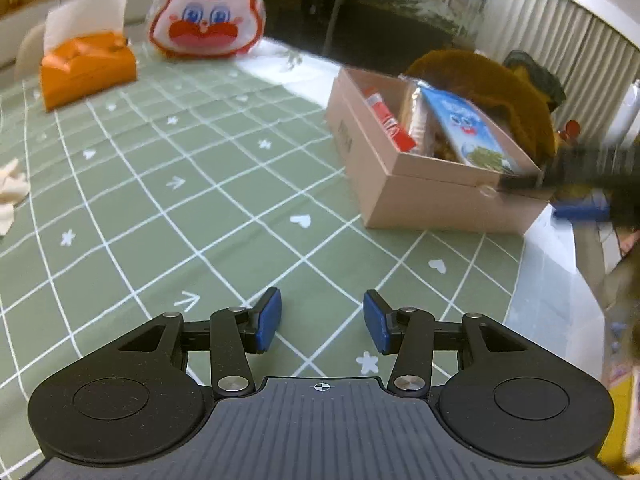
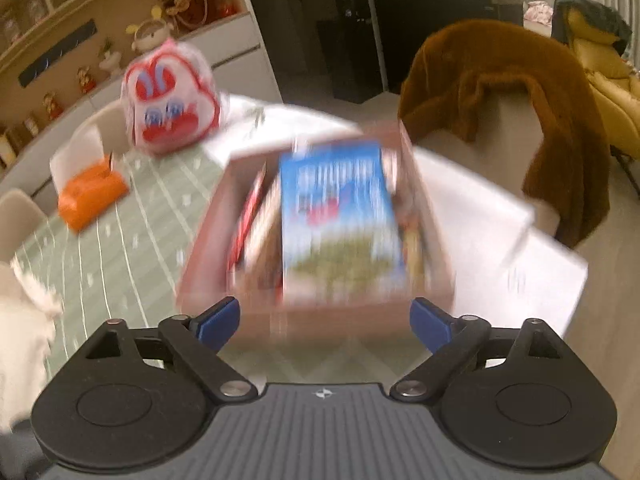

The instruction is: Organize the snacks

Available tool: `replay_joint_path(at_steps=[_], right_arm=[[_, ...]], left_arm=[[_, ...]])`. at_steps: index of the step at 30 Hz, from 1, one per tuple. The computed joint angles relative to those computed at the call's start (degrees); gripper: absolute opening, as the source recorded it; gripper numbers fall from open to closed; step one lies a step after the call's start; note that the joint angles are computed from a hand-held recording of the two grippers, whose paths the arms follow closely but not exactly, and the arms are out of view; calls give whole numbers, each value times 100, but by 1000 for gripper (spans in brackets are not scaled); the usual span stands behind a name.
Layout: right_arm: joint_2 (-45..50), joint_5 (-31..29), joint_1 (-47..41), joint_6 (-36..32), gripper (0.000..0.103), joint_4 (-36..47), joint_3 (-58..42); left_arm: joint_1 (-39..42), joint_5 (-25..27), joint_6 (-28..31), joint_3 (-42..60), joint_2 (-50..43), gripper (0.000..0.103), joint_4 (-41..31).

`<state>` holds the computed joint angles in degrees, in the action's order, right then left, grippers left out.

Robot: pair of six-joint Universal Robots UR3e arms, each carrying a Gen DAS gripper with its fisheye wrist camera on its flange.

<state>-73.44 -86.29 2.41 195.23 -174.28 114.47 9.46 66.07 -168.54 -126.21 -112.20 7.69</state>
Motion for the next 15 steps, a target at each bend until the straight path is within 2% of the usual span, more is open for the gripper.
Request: replay_joint_path(at_steps=[2, 4, 6, 9, 12, 15], right_arm=[[133, -226, 243, 127, 94, -476, 471], [412, -324, 437, 199, 96, -476, 563], [714, -877, 803, 76, 98, -999, 568], [1072, -1475, 1122, 10, 103, -562, 30], [1277, -1701, 1187, 188, 103, -1093, 139], [1406, -1703, 1172, 91, 103, -1510, 250]], left_arm=[[-123, 102, 62, -126, -147, 52, 490], [-236, 197, 192, -116, -384, 52, 914], [-336, 316, 280, 1, -587, 52, 1139], [-535, 612, 303, 265, -849, 52, 1294], [-696, 869, 246, 404, -1115, 54, 1631], [-762, 959, 131, 365, -1321, 53, 2077]])
